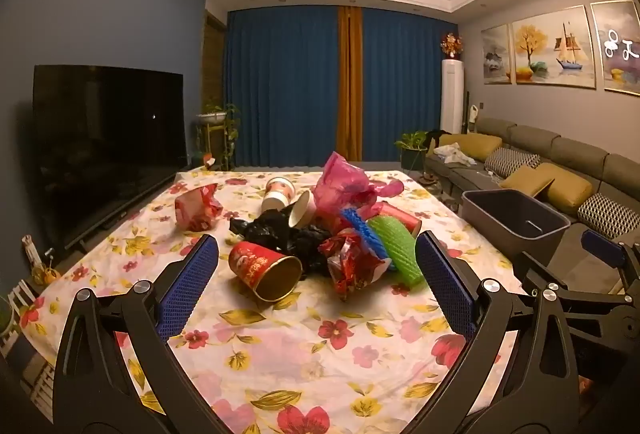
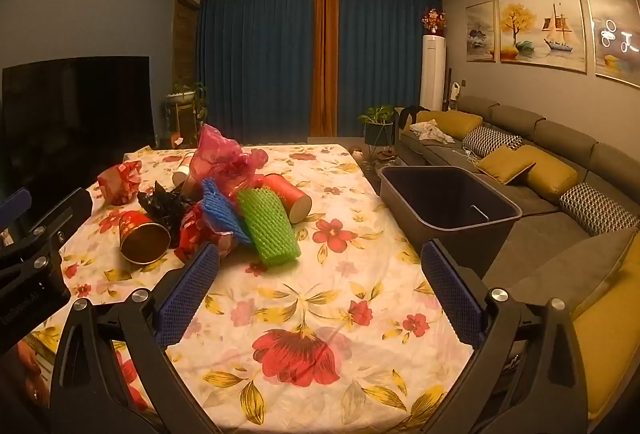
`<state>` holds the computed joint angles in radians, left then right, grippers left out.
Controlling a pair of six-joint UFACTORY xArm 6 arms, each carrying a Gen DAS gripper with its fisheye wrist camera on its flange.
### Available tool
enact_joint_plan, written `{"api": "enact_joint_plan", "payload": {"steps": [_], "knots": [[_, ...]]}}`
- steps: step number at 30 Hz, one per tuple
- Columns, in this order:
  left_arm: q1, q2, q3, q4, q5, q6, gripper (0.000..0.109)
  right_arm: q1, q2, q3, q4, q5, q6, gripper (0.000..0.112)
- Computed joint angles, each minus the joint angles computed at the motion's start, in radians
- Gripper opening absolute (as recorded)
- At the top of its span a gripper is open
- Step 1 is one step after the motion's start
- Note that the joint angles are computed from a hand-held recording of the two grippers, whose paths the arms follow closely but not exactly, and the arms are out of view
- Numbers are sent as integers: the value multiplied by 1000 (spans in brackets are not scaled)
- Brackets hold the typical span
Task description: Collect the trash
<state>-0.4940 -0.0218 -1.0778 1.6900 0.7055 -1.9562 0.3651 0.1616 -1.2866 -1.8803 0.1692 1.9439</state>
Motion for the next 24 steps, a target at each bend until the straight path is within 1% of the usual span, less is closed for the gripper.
{"api": "enact_joint_plan", "payload": {"steps": [1,2,7,8,9,14,15,17,24], "knots": [[0,3,-3,-2,2,1,97,0,-1,0,-6,-1,7,98],[1,-16,18,30,0,-30,97,-1,-1,1,-6,-2,6,98],[-6,-25,26,16,9,-21,97,-1,0,1,12,-5,-15,98],[6,-13,23,36,-6,-44,97,0,0,0,14,-5,-17,98],[6,-15,24,32,-8,-41,97,-3,-9,6,-20,-3,23,98],[8,-20,32,44,-10,-57,97,-1,-2,2,-38,2,42,98],[2,-21,32,40,-5,-54,97,-3,-10,6,-16,0,19,98],[-8,-21,27,19,5,-41,97,-2,-10,6,-17,-1,21,98],[-4,-17,25,19,-5,-42,97,-2,-13,7,-15,2,21,98]]}}
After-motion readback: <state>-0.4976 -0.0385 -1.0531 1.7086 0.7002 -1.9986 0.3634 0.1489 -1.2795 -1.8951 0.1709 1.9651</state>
